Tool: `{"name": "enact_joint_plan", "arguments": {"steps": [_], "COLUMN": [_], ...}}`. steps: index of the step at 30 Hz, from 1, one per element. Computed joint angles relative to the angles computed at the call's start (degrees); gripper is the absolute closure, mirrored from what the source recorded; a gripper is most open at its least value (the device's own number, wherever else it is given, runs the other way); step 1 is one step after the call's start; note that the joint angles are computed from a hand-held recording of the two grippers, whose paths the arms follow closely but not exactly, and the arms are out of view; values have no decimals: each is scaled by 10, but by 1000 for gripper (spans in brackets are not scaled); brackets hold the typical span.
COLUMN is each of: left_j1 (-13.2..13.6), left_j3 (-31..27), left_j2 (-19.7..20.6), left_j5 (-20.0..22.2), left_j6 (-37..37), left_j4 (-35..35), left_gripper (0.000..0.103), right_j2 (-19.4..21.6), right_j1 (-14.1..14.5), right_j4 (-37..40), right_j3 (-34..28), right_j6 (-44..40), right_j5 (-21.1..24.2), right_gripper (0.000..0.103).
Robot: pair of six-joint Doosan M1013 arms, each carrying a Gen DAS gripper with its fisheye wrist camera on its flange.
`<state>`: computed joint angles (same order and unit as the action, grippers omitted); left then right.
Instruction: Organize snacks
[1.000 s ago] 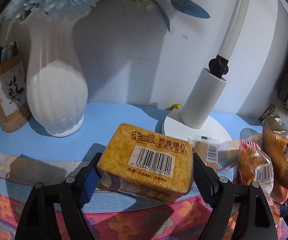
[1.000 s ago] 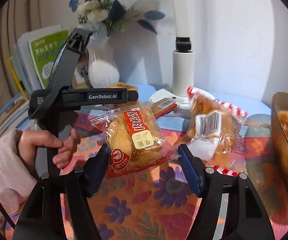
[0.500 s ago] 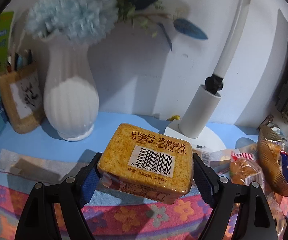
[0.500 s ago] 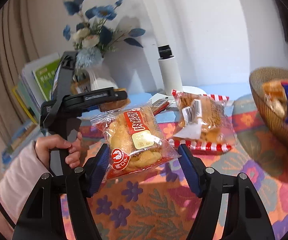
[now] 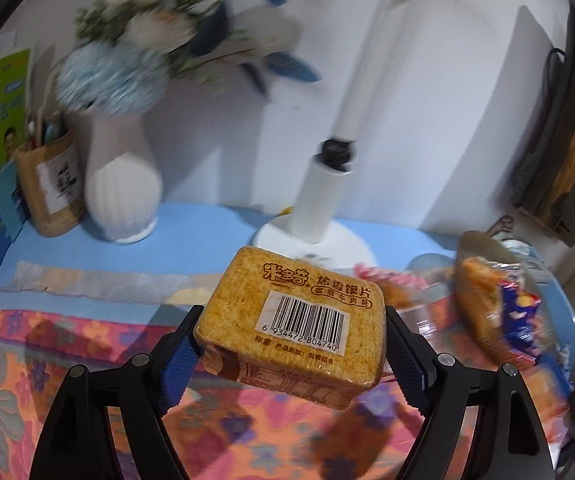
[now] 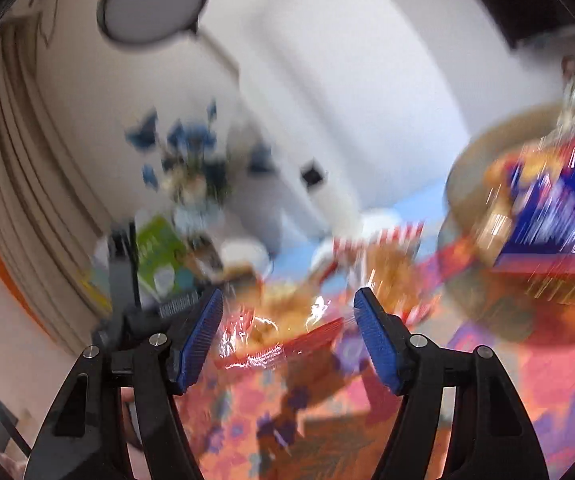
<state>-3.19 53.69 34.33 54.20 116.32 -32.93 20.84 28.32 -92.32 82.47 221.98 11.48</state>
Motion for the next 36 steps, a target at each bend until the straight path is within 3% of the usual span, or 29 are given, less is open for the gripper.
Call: {"name": "enact_joint_plan", "arguments": {"steps": [2, 5, 8, 14, 16, 18, 20, 21, 22, 23, 24, 25, 26, 28, 29, 30, 32, 33, 36], "left_j1": [-11, -26, -38, -45, -43, -40, -34, -28, -22, -13, -8, -6, -6, -9, -3, 6, 22, 27, 28], "left_j3": [-6, -20, -38, -46, -46, -52, -48, -41, -30, -5, 14, 25, 34, 43, 40, 24, -5, -16, -16], "left_j2": [-3, -8, -6, -10, -10, -9, -14, -21, -30, -48, -61, -68, -72, -67, -57, -42, -15, -3, 9], "left_j5": [-7, -10, 1, -5, -7, -10, -36, -37, -39, -49, -57, -59, -69, -96, -100, -77, -26, -12, -15], "left_j6": [0, 12, 28, 42, 28, -13, -122, -171, -193, -213, -217, -202, -173, -145, -120, -92, -56, -50, -57], "left_j4": [0, 1, -9, -30, -18, 10, 54, 70, 74, 80, 96, 119, 155, 216, 207, 168, 97, 75, 87], "left_gripper": [20, 20, 20, 20, 20, 20, 20, 20, 20, 20, 20, 20, 19, 19, 23, 33, 45, 45, 45], "right_j2": [-17, -32, -44, -68, -61, -44, -21, -10, 2, 12, 28, 48, 69, 111, 129, 140, 152, 152, 133], "right_j1": [-9, -25, -42, -67, -68, -59, -46, -41, -40, -38, -31, -18, -5, 20, 27, 33, 51, 57, 51], "right_j4": [19, 121, 253, 500, 641, 711, 692, 667, 671, 694, 714, 704, 680, 660, 687, 691, 638, 600, 570], "right_j3": [3, -1, -8, 16, 13, -3, -40, -57, -72, -80, -106, -138, -173, -248, -278, -295, -306, -300, -251], "right_j6": [-30, -138, -295, -543, -691, -765, -719, -651, -595, -570, -574, -609, -658, -725, -787, -819, -847, -834, -777], "right_j5": [6, 7, 24, 10, 10, 34, 105, 132, 129, 96, 91, 115, 170, 299, 338, 370, 448, 482, 514], "right_gripper": [38, 49, 50, 48, 48, 37, 32, 31, 31, 31, 29, 20, 12, 11, 11, 11, 11, 10, 7]}}
